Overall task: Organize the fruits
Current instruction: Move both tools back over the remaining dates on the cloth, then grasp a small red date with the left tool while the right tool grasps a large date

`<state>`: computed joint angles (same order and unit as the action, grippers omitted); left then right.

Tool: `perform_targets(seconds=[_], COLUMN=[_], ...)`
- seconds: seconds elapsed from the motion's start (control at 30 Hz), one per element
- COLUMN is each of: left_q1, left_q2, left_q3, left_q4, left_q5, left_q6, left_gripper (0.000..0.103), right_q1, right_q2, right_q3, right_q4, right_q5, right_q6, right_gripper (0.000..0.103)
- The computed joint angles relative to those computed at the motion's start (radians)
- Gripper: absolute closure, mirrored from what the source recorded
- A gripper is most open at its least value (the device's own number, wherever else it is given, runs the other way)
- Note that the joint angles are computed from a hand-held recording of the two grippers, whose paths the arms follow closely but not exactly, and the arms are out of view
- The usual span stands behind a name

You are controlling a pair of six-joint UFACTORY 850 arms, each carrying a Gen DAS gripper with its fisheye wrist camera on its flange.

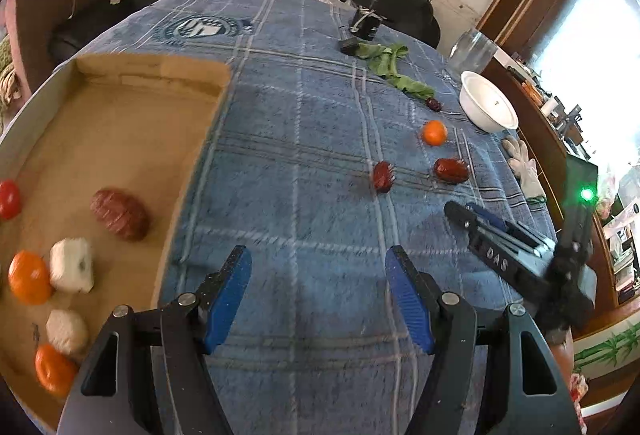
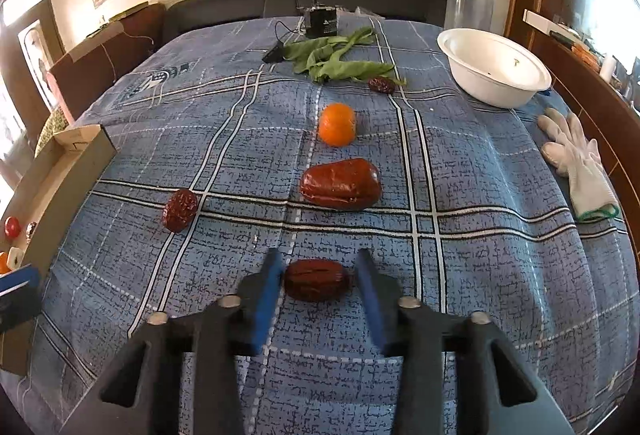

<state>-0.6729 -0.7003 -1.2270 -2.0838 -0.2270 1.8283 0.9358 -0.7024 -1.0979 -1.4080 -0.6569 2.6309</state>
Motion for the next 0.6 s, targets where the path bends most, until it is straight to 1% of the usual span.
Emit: perform_targets(seconds=[0.13, 0.2, 0.23, 0.3, 0.37, 0.47, 0.53, 0.6], left_q1=[-0.027, -0.039, -0.044, -0.051, -0.055, -0.069, -0.075, -0.080], left_q2=[-0.048, -0.081, -0.103, -0.142, -0.169, -0.205, -0.220, -0.236], left_q3=[-0.075, -0.122, -0.153, -0.209, -0.246, -0.297, -0.318, -0.339], left_q4=[0.012, 0.048, 0.099, 0.233, 0.314, 0.399, 0.430, 0.471], left_q5=[0.013, 0.029, 0.032, 0.037, 0.033, 0.053, 0.059, 0.068], left_q6=[0.000, -0.029, -0.078, -0.212, -0.289, -0.349, -0.367, -0.395], left_gripper=[0.035, 0.035, 0.035, 0.040, 0.048, 0.054, 0.055, 0.060], right_q1=[0.002, 0.000, -0.001, -0.002, -0.004, -0.005, -0.005, -0.004], right_q2=[0.015, 0.022, 0.028, 0.035, 0.042, 0.047, 0.048, 0.047], right_q3=[0.026, 0.038, 0.048, 0.059, 0.070, 0.078, 0.079, 0.077], right_q4=[-0.036, -0.055, -0.068, -0.082, -0.097, -0.107, -0.110, -0.109], right_q5=[0.004, 0.010, 0.014, 0.019, 0.024, 0.027, 0.027, 0.027], right_q6=[0.054, 0.082, 0.105, 0.132, 0.161, 0.183, 0.188, 0.186], right_gripper=[0.068, 0.068, 0.068, 0.068, 0.068, 0.068, 0.068, 0.068])
